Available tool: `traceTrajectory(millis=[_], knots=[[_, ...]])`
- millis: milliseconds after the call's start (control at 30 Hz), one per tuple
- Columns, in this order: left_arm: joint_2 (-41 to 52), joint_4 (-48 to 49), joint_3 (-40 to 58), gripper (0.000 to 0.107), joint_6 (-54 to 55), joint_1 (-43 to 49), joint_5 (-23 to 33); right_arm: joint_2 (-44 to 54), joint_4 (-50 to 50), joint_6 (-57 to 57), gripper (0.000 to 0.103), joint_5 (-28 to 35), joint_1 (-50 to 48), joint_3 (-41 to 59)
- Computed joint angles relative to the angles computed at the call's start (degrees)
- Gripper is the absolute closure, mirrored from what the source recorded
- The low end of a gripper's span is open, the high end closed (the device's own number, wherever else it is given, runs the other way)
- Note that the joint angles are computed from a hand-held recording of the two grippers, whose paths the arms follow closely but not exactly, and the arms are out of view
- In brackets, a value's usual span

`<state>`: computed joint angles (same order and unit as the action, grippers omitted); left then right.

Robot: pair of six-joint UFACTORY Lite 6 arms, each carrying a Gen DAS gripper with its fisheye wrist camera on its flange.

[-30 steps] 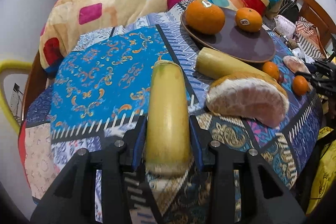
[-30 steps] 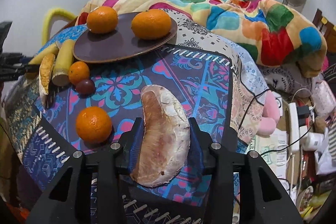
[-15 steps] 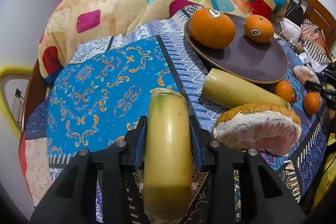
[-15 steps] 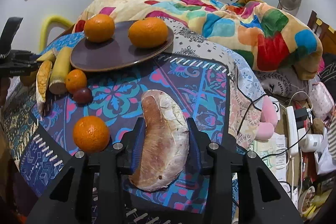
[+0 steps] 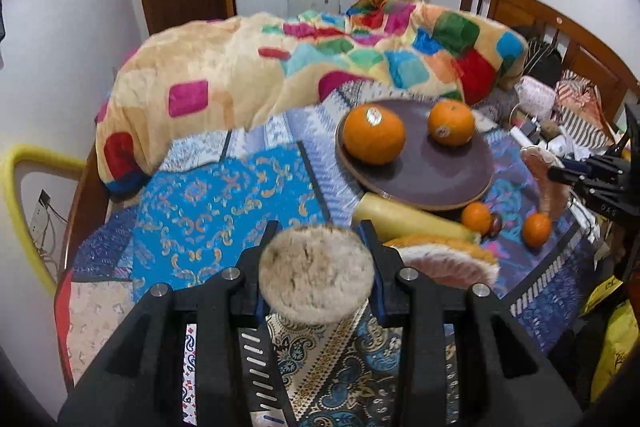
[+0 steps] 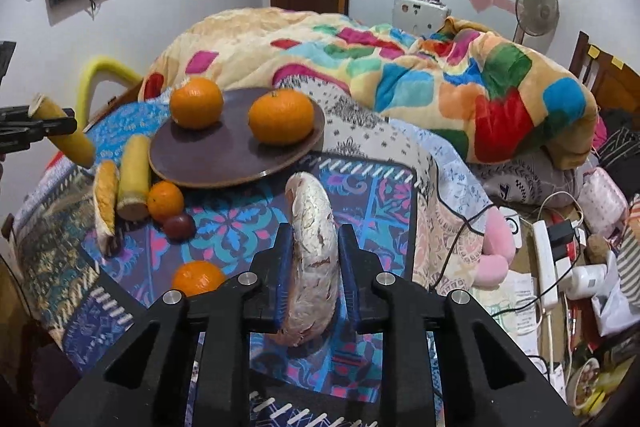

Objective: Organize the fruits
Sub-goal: 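Lift the yellow item with the left tool while the right tool lifts the pomelo wedge, then set the yellow cylinder on the plate with left tool while right tool sets the wedge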

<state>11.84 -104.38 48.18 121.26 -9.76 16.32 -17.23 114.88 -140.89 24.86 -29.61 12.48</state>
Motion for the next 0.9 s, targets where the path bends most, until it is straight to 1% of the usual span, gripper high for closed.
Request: traceTrajectory(millis=[100, 200, 400, 567, 667, 833, 900], knots=[[-1.8, 3.3, 0.2, 0.069, -4.3, -0.5, 0.9, -2.8, -1.3, 2.4, 0.083, -0.1, 0.5, -0.3], [-2.9, 3.5, 0.5, 0.069, -5.7, -1.7, 1.6, -5.9, -3.8, 6.0, 0.083, 0.1, 0.9, -0.3], [-2.3, 3.4, 2.7, 0.069, -8.3, -5.6, 1.7, -9.4, -5.0, 9.9, 0.083, 0.2, 3.4, 0.4], [-0.2, 1.7, 4.9, 0.069, -8.3, -8.6, 1.9, -10.3, -1.3, 8.5, 0.083, 0.2, 6.4, 1.5], [2.0, 1.2, 7.3, 0.069, -8.7, -10.6, 1.4, -9.2, 1.9, 6.4, 0.083, 0.6, 7.9, 2.6], [7.3, 1.1, 13.3, 0.069, -10.9, -13.5, 0.0, -5.9, 10.0, -0.1, 0.083, 1.8, 10.6, 4.1], [9.9, 4.2, 16.4, 0.069, -14.9, -14.4, -0.4, -4.1, 12.0, -1.7, 0.083, 2.6, 11.4, 4.9]])
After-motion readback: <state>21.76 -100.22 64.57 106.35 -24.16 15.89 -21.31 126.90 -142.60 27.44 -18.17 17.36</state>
